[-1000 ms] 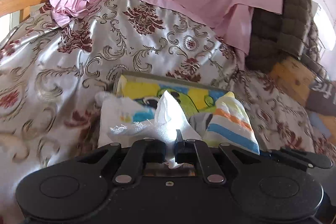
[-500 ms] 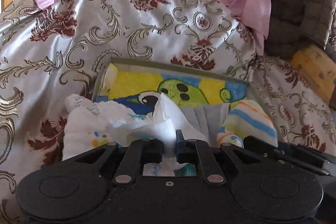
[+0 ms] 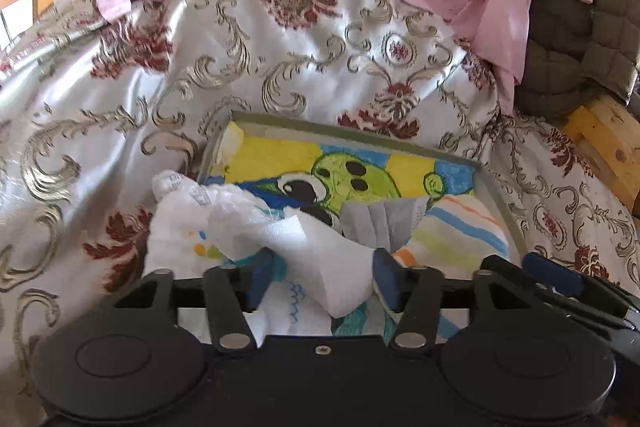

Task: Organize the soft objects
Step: 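Carry both socks over the painting and open both tools to drop them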

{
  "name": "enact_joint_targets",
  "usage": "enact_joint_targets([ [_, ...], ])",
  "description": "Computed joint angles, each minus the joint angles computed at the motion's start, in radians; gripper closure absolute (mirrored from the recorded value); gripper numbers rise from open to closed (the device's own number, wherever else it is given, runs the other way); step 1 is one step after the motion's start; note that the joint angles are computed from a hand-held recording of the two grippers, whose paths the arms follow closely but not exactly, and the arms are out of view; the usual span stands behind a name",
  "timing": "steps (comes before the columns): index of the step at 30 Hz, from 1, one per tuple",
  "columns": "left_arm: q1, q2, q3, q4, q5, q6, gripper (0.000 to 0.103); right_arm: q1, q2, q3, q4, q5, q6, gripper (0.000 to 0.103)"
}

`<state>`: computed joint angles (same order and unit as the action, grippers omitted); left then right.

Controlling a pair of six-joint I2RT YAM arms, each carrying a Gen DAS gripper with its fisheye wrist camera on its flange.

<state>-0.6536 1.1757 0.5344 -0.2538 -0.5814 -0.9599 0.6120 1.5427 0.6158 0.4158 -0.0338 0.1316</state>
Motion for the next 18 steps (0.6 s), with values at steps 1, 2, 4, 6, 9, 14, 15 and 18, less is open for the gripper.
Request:
enact_joint_targets([
  [1,-0.021,-0.014,0.007,-0.026,-0.026,-0.013,0.037,-0.004,-0.026,-0.013,-0.002,-0.002,0.005,0.028],
  [2,-0.046,-0.030,0.016,-0.058,-0.055,-0.031,0.032,-0.008,-0.056,-0.028,-0.003,-0.005,0.011,0.023],
  [4,-0.098,-0.063,0.035,-0.125,-0.112,-0.072,0.026,-0.017,-0.118,-0.052,-0.018,-0.013,0.024,0.017],
  [6,-0.150,-0.091,0.056,-0.195,-0.160,-0.115,0.021,-0.021,-0.183,-0.079,-0.036,-0.012,0.037,0.012],
  [9,-0.277,-0.105,0.109,-0.362,-0.267,-0.254,0.011,-0.020,-0.290,-0.121,-0.077,-0.012,0.032,0.008],
  [14,-0.545,-0.027,0.227,-0.728,-0.420,-0.643,0.002,0.004,-0.489,-0.206,-0.159,0.025,0.019,0.002],
  [15,-0.594,0.005,0.252,-0.804,-0.437,-0.736,0.001,0.009,-0.539,-0.224,-0.185,0.031,0.023,0.002],
  [18,-0.763,0.138,0.340,-1.076,-0.471,-1.071,0.001,0.022,-0.674,-0.253,-0.281,0.038,0.031,0.000],
])
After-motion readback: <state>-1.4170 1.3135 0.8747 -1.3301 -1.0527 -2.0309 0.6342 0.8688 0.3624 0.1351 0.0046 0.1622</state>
